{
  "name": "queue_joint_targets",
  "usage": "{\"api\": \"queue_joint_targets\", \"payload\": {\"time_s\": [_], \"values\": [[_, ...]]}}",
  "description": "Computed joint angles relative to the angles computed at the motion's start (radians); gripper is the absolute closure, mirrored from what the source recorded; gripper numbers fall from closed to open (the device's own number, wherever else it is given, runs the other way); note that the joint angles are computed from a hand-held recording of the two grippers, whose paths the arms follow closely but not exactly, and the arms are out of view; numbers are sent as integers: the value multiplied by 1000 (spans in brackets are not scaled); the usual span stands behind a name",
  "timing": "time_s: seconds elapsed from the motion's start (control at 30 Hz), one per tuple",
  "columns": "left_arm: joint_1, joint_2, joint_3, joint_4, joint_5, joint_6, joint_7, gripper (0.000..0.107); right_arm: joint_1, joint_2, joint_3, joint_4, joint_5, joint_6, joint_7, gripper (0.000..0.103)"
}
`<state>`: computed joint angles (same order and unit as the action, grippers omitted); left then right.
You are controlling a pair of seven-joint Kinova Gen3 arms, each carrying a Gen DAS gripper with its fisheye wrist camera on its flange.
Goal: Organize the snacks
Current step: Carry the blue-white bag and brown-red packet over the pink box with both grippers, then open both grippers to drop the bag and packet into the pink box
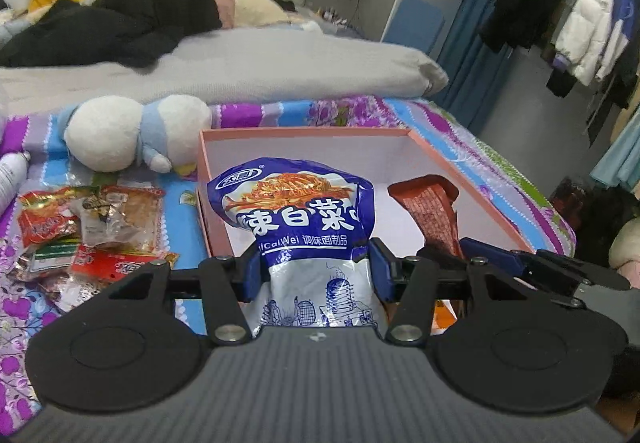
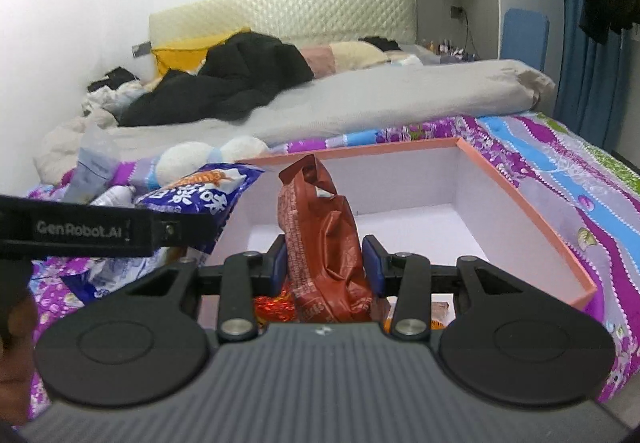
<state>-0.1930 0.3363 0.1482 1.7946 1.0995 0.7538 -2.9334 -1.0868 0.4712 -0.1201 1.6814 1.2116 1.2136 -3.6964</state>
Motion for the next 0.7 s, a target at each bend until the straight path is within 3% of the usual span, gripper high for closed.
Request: {"api": "queue_joint_targets", "payload": {"time_s": [0.33,0.63,0.7], "values": [[98,112,25,-139,-261,-79,260,48,128,-18,16,65,-36,-223,8,60],[73,149,102,-178,-337,-119,329,47,155,-4,46,80,-77,-281,19,59],[74,149,107,-183,-354,-121,338,33,160,-6,51,87,-77,-298,8,57]]}}
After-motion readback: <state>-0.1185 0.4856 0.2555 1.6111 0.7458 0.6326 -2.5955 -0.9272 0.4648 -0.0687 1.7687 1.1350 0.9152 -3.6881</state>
